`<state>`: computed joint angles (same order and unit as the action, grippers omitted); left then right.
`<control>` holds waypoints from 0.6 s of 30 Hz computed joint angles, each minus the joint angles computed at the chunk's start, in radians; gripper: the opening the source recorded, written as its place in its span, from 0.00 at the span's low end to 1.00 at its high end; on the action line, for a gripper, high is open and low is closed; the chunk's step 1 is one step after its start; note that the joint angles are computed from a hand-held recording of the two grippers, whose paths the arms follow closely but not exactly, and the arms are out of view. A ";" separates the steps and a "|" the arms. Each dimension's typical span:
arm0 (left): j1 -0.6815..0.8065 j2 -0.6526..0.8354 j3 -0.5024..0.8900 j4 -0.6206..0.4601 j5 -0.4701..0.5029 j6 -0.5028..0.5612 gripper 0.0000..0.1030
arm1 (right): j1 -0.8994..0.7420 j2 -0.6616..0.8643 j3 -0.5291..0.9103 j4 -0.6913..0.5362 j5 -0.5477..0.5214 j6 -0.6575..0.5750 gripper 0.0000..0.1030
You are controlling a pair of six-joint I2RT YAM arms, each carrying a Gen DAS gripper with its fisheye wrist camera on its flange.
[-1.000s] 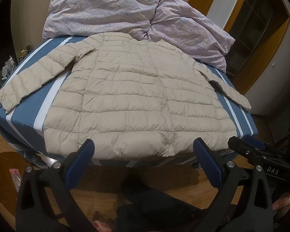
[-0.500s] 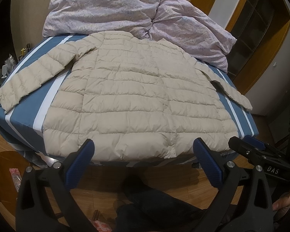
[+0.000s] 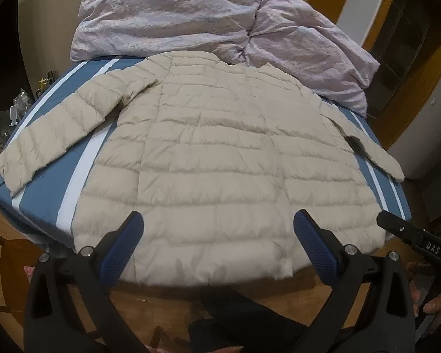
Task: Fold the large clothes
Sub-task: 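Grasp the jacket sleeve end with the right gripper and lift it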
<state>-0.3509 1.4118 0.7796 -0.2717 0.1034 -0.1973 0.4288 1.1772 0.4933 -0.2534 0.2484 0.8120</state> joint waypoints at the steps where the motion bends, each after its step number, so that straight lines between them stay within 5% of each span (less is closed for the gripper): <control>1: 0.005 0.020 0.018 -0.001 0.002 0.001 0.98 | -0.024 0.017 0.006 0.006 -0.016 -0.007 0.99; 18: 0.021 0.596 0.633 -0.135 -0.040 0.048 0.98 | -0.732 0.451 0.269 0.116 -0.315 -0.190 0.76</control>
<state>-0.3302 2.0075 1.4127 -0.4068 0.0635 -0.1489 -0.3034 1.6278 0.7623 -0.1373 -0.0664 0.6217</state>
